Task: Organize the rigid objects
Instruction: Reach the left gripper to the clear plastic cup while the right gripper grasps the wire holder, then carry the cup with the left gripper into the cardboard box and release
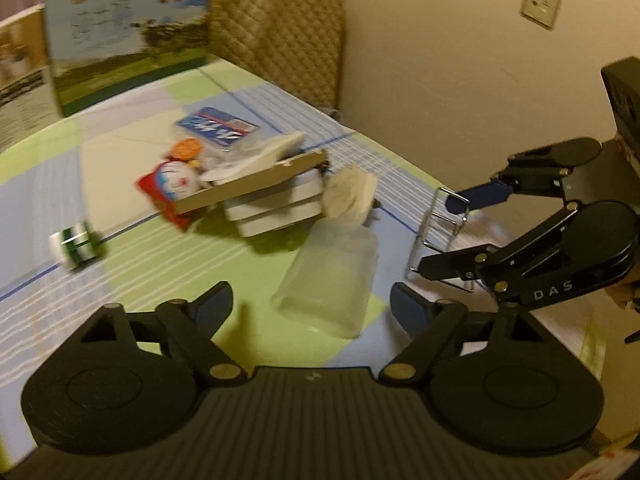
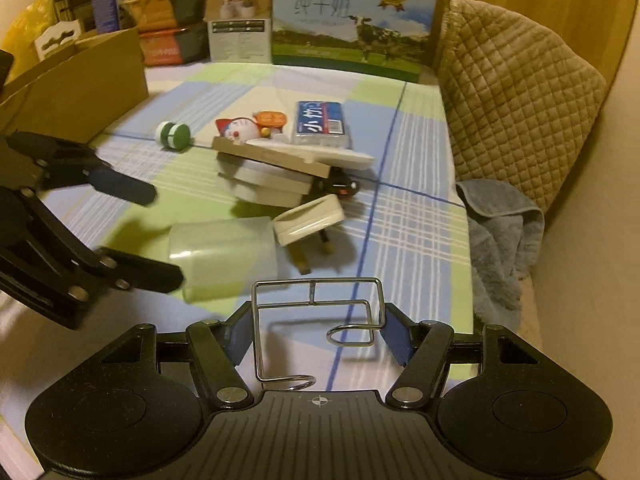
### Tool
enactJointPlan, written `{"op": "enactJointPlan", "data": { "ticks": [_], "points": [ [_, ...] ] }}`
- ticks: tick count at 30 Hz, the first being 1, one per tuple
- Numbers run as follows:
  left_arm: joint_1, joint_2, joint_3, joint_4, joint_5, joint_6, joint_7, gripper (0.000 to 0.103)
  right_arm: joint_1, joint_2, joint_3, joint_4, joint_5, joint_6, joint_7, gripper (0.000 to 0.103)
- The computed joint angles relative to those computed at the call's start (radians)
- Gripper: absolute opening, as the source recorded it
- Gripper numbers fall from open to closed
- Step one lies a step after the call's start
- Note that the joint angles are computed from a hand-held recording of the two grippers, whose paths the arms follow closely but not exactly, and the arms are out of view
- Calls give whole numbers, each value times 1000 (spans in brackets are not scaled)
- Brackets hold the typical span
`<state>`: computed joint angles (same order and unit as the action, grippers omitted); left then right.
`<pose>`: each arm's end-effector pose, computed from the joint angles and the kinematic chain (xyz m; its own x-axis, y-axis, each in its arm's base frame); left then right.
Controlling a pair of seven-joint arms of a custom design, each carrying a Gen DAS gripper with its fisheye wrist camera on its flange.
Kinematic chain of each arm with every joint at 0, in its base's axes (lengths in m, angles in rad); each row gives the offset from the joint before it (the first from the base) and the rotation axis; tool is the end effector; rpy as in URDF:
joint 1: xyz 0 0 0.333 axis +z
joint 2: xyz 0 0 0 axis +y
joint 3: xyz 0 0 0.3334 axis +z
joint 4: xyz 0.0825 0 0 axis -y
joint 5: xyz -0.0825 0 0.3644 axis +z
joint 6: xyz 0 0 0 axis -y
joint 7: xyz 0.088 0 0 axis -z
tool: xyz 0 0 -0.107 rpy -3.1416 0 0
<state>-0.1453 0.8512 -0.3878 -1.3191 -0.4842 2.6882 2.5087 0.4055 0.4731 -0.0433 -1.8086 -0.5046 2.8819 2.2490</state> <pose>0.7218 -0.2973 0.3265 -0.7948 -0.5933 0.1278 -0.5023 0.5250 -0.6870 0.6279 0.2720 0.3726 0.1418 -0.9899 0.0073 -0.7895 -0.1176 -0.6024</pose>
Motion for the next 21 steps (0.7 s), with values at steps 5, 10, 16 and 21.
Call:
{"op": "enactJointPlan", "data": {
  "ticks": [5, 10, 16, 21],
  "points": [
    [-42, 52, 26, 86, 50, -50, -10, 60, 6, 2, -7, -5, 1, 8, 23, 63],
    [-52, 25, 49, 54, 78, -57, -37, 48, 14, 1, -13, -6, 2, 11, 54, 63],
    [-18, -116, 68, -182, 72, 64, -74, 48, 22, -6, -9, -7, -5, 10, 70, 63],
    [-7, -129, 65, -215, 78, 97, -105, 59, 28, 4, -6, 10, -5, 5, 80, 63]
  ]
}}
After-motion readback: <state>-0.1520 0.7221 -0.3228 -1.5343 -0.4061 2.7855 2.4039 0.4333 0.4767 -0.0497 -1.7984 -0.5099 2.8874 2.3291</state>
